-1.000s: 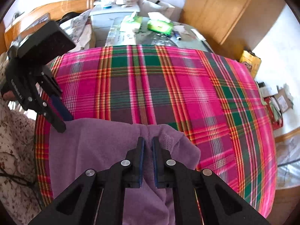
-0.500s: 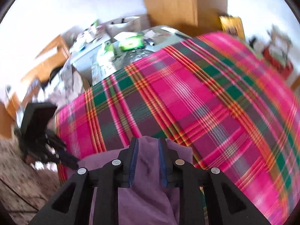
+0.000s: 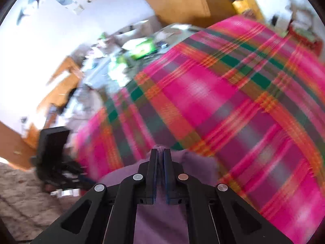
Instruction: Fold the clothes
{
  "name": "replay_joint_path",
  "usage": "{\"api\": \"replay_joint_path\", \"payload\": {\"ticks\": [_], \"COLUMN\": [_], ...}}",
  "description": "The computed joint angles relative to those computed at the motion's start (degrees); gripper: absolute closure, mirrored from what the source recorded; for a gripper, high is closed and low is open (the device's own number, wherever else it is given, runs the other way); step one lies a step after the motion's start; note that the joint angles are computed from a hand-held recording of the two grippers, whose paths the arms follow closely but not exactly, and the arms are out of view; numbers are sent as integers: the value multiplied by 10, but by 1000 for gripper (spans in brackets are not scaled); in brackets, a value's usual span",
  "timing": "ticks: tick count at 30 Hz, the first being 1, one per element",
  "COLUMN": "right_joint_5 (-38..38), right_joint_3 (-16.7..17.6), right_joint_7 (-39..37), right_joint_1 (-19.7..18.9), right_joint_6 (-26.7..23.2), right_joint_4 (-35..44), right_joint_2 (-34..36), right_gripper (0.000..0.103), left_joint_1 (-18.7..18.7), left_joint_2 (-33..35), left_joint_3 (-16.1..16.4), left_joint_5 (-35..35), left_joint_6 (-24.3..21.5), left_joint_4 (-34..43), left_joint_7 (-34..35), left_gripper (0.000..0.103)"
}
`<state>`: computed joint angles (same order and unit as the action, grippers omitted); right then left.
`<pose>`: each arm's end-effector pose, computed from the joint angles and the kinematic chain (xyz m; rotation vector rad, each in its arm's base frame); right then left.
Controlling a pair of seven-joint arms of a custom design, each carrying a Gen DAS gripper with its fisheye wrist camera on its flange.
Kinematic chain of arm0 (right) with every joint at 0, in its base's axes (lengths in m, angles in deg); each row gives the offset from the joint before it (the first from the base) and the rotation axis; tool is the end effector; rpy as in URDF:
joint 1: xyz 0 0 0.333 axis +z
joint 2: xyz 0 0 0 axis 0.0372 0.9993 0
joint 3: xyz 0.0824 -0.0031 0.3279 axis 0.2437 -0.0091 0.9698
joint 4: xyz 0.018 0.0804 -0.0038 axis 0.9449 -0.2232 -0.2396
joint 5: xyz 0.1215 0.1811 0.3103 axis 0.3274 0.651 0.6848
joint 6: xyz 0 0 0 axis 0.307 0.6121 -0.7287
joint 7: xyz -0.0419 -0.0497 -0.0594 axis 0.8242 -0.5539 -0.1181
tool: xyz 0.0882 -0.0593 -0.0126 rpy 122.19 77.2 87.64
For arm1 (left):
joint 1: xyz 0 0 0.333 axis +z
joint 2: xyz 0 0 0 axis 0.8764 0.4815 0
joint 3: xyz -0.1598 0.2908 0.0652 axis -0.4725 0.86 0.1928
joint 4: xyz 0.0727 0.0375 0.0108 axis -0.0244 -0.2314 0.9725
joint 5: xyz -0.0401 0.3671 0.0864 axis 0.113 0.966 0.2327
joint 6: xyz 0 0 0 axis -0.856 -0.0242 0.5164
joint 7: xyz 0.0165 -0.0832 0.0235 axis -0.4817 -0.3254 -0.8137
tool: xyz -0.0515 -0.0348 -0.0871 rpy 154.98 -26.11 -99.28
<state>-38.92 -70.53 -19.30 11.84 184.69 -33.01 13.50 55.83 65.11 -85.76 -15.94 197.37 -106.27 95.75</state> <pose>0.6605 0.2394 0.5043 -2.4850 0.6496 0.3512 0.4499 -0.0686 0.4395 2.0894 -1.4825 1.1535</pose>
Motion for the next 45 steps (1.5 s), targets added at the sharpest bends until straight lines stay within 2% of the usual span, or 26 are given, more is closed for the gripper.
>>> {"api": "replay_joint_path", "payload": {"ticks": [1, 4, 8, 11, 13, 14, 16, 18, 22, 23, 26, 27, 31, 36, 41, 45], "right_joint_5": [-4, -38, -46, -55, -37, -24, 2, 30, 54, 43, -1, -5, 15, 68, 39, 50], "right_joint_3": [-2, -7, -1, -2, -2, -1, -1, -1, -7, -10, -20, -23, -28, -34, -37, -36], "right_joint_7": [5, 0, -40, -44, -41, -41, -59, -90, -191, -203, -185, -171, -132, -151, -126, -138], "right_joint_1": [3, 23, 30, 33, 25, 20, 13, 5, 6, 15, 38, 39, 26, 3, 12, 10], "right_joint_6": [3, 57, 127, 147, 162, 170, 221, 239, 218, 230, 272, 271, 220, 214, 248, 270], "right_joint_4": [-1, -42, -99, -110, -123, -130, -175, -213, -292, -310, -339, -336, -301, -303, -335, -353], "right_joint_2": [3, -6, -33, -39, -52, -60, -96, -130, -190, -197, -194, -186, -162, -178, -178, -196], "right_gripper": [97, 97, 97, 95, 87, 87, 85, 84, 84, 84, 84, 84, 84, 84, 83, 83], "left_joint_1": [-1, -4, -11, -14, -12, -12, -13, -17, -26, -28, -32, -33, -37, -46, -59, -65], "left_joint_2": [1, 0, 6, 17, 15, 10, 1, -1, -3, -3, -4, -5, -14, -24, -18, -3], "left_joint_3": [-2, -5, -11, -15, -14, -16, -17, -14, -12, -12, -13, -13, -17, -15, -3, -7], "left_joint_5": [0, 1, 3, 11, 25, 39, 67, 76, 80, 80, 84, 89, 110, 134, 118, 106], "left_joint_6": [4, 12, 23, 28, 28, 31, 35, 35, 43, 45, 50, 52, 66, 81, 84, 78], "left_joint_4": [1, 0, 6, 18, 19, 17, 13, 15, 20, 21, 23, 23, 18, 12, 21, 43], "left_joint_7": [0, -4, -17, -31, -41, -49, -64, -69, -71, -71, -78, -84, -112, -137, -123, -101], "left_gripper": [94, 94, 94, 94, 93, 93, 92, 90, 87, 87, 86, 86, 86, 86, 85, 83]}}
